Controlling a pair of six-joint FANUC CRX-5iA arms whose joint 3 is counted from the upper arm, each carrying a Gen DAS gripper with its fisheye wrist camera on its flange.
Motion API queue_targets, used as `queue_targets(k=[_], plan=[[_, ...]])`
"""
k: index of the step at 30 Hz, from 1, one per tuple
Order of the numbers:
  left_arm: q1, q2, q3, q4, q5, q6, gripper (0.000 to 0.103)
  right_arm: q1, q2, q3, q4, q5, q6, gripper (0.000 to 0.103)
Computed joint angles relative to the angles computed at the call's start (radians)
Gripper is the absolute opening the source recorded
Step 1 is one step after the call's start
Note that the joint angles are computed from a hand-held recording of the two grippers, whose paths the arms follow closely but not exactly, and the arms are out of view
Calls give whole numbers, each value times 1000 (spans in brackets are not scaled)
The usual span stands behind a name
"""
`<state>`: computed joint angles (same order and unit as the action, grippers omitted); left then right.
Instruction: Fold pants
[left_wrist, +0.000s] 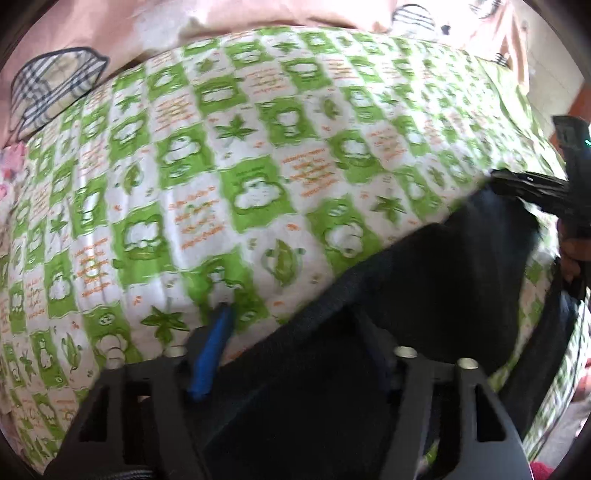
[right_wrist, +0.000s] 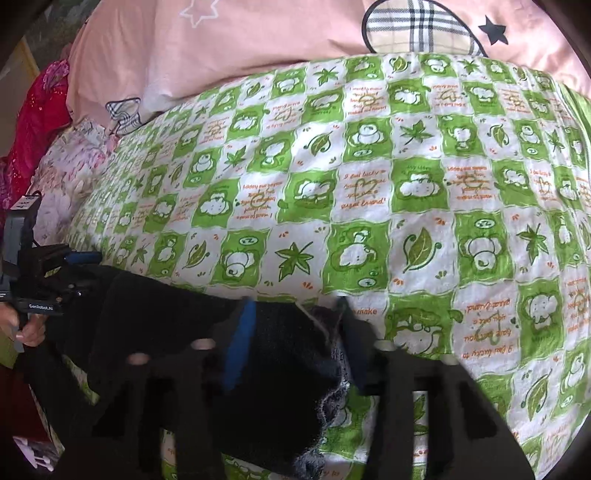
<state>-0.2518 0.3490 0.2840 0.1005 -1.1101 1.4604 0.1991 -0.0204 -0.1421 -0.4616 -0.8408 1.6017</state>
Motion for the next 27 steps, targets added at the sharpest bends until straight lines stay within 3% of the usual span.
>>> queue_targets(k=[1,2,4,9,18,23,27], plan=[[2,0,-4,25,-8,-20,26,-6,-6,-1,-15,3,15,9],[3,-1,-6,42,-19,-32,15,-18,-15,-2,-40,4,31,9],[-13,-21,-16,28,-18,-34,7,-32,-37,-7,-71,8,65,9],[-32,-145,-128,46,51,-20,5,-48,-121,-37,-82,40,137,9],[-65,-386,-387,135,152,48,5,-174,-281,-114,-240,-53,419,8],[-110,-466,-463,126,171,104,5,-190,-376,-184,-240,-98,451,8],[-147,-498,-498,108,183,139,5,-137,-473,-268,-149,-100,408,8]])
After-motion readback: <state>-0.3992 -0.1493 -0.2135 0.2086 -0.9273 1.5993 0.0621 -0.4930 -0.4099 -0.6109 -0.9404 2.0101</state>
